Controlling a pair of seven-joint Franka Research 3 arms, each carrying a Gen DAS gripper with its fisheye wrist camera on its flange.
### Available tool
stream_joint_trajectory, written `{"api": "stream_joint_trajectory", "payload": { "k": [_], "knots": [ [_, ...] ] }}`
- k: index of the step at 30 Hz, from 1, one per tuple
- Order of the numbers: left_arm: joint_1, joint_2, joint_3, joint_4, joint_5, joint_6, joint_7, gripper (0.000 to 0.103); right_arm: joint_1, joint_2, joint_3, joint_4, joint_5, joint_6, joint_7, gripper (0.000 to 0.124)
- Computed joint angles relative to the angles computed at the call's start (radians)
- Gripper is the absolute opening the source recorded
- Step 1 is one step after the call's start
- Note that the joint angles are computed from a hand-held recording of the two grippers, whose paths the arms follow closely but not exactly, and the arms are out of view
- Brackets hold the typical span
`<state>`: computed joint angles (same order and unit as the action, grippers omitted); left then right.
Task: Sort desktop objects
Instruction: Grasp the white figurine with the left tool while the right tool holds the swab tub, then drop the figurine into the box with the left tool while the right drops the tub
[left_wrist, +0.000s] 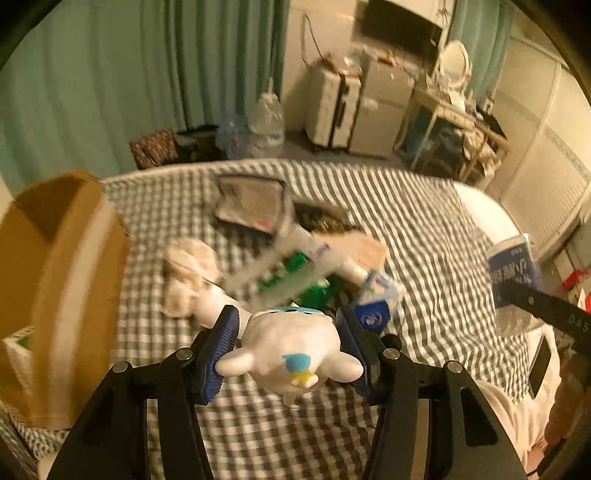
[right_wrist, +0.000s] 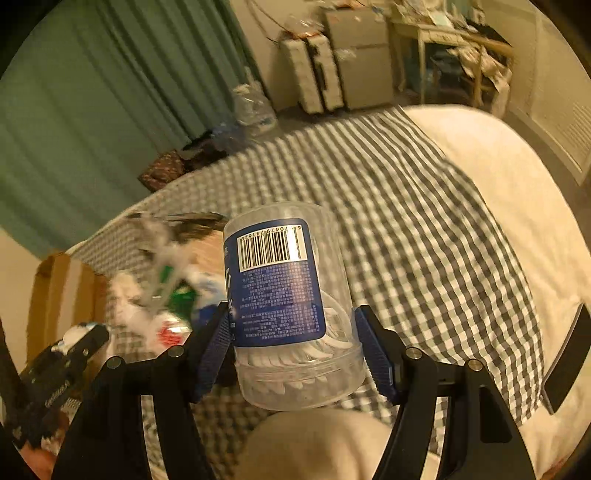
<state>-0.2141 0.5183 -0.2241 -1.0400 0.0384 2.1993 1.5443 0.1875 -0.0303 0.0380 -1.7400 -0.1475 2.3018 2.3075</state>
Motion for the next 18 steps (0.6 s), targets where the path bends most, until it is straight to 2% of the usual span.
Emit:
{"api": "stream_joint_trajectory", "payload": {
  "k": [6, 11, 18],
  "knots": [
    [0.063, -0.071, 0.021, -0.035, -0.015, 0.06, -0.009, 0.056, 0.046, 0.007, 0.035, 0.095, -0.019, -0.011, -0.031, 0.067],
    [0.123, -0.104, 0.056, -0.044, 0.0, 0.095, -0.021, 0.056, 0.097, 0.074, 0.053, 0.223, -0.014, -0.044, -0.07, 0.067],
    [0.205, -0.062, 0.106, -0.004, 0.038, 0.053, -0.074, 0.056, 0.191, 0.235, 0.05, 0.466, -0.005, -0.134, -0.148, 0.067]
  ]
}}
